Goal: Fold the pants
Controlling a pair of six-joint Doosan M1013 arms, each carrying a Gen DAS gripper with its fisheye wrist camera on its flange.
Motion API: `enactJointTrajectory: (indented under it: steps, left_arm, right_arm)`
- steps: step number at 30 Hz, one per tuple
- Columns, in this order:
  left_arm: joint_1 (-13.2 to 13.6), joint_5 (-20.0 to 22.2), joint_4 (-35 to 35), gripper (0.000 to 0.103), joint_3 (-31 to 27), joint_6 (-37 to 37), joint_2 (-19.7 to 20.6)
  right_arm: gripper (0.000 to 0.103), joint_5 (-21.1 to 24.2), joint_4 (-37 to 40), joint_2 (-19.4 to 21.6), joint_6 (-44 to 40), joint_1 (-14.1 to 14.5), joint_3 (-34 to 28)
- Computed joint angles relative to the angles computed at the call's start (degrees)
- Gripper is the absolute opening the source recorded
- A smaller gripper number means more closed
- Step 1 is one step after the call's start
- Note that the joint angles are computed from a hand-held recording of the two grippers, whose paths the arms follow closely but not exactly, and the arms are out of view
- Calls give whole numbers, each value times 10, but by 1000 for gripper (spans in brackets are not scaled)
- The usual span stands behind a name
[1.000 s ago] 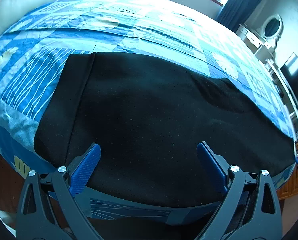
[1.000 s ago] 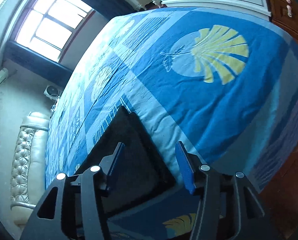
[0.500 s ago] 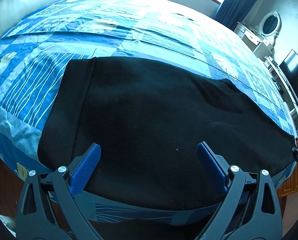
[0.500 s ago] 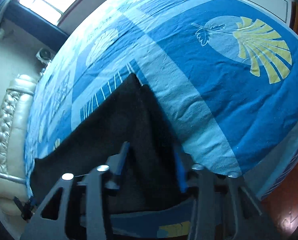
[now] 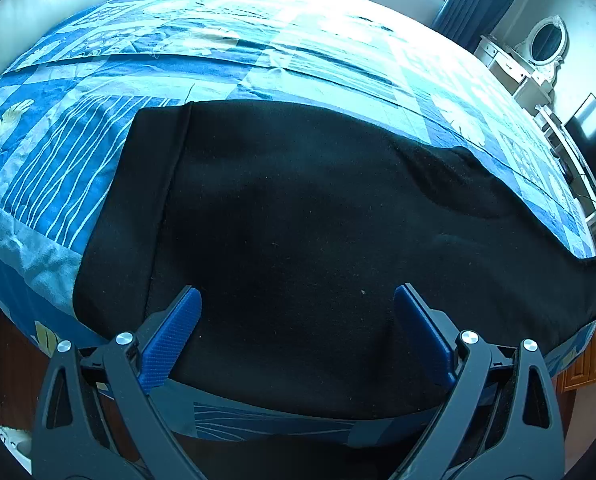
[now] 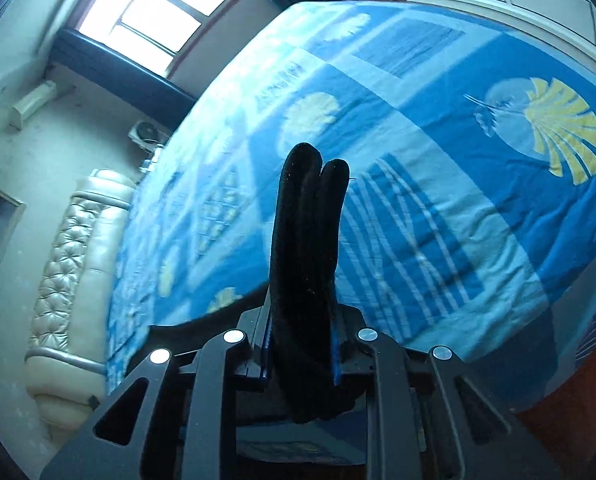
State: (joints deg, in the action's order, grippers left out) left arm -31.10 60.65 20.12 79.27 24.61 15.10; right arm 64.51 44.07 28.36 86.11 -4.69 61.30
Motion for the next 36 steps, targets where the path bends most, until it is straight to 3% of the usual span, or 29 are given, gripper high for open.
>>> enactJointTrajectory:
  steps: [18, 36]
  left_arm:
    - [3, 15, -11, 98, -9, 17, 8]
    - [4, 17, -14, 99, -11, 22, 9]
  right_arm:
    - [21, 11, 66, 0, -59, 85, -60]
    - [21, 46, -16, 34, -43, 181, -93]
